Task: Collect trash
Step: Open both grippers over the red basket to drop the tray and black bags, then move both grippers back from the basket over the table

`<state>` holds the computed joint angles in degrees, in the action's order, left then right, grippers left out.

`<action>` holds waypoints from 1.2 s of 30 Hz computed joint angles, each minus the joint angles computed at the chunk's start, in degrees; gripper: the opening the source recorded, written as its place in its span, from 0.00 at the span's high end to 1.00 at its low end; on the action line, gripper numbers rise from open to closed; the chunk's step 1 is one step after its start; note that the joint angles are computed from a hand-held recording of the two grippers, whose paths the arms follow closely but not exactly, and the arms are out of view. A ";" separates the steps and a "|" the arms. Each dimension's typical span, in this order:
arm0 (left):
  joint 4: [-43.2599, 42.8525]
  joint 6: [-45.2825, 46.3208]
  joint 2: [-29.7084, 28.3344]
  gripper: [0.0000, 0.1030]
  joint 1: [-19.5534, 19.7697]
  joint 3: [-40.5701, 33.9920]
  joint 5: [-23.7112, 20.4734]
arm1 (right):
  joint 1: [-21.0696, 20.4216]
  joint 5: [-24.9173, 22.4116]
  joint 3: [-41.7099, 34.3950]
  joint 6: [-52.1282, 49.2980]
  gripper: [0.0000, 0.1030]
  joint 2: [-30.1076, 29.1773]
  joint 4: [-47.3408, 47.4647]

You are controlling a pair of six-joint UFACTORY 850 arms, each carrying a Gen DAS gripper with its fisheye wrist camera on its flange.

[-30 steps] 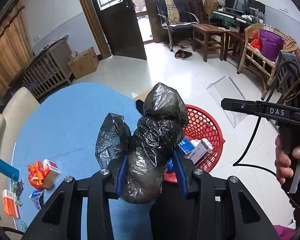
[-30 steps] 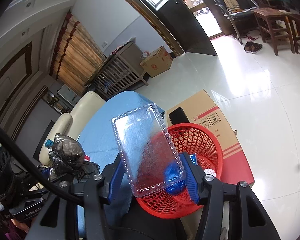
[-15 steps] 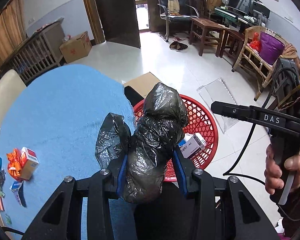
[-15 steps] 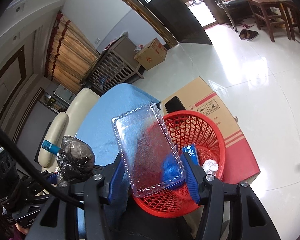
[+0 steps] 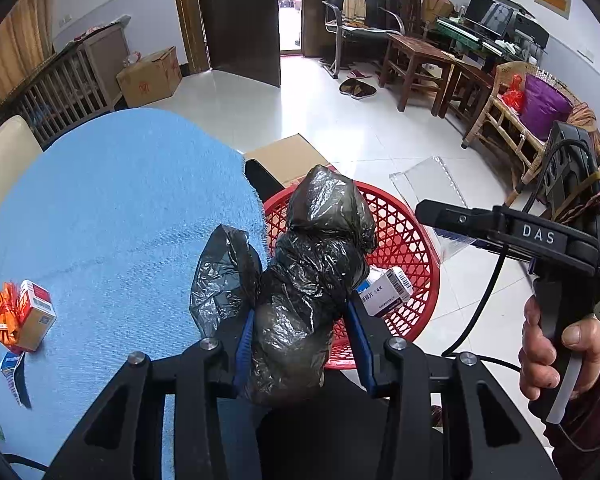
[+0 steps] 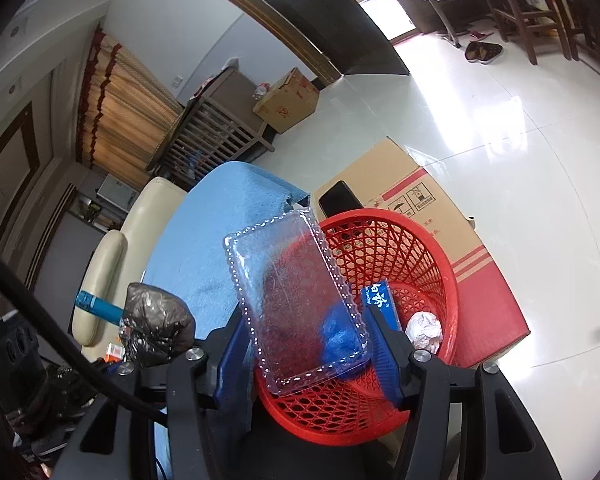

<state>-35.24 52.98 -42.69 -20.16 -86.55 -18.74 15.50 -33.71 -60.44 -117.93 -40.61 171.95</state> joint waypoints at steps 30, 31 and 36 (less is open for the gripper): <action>-22.29 20.06 3.19 0.36 3.50 3.97 1.68 | 0.39 7.50 -3.87 6.06 0.30 -0.83 -4.13; -23.13 20.85 3.35 0.36 3.60 4.13 1.83 | 0.45 8.00 -4.00 5.86 0.29 -0.87 -3.81; -25.49 22.38 3.48 0.35 4.24 4.18 1.19 | 0.70 9.14 -4.58 6.53 0.29 -1.17 -4.51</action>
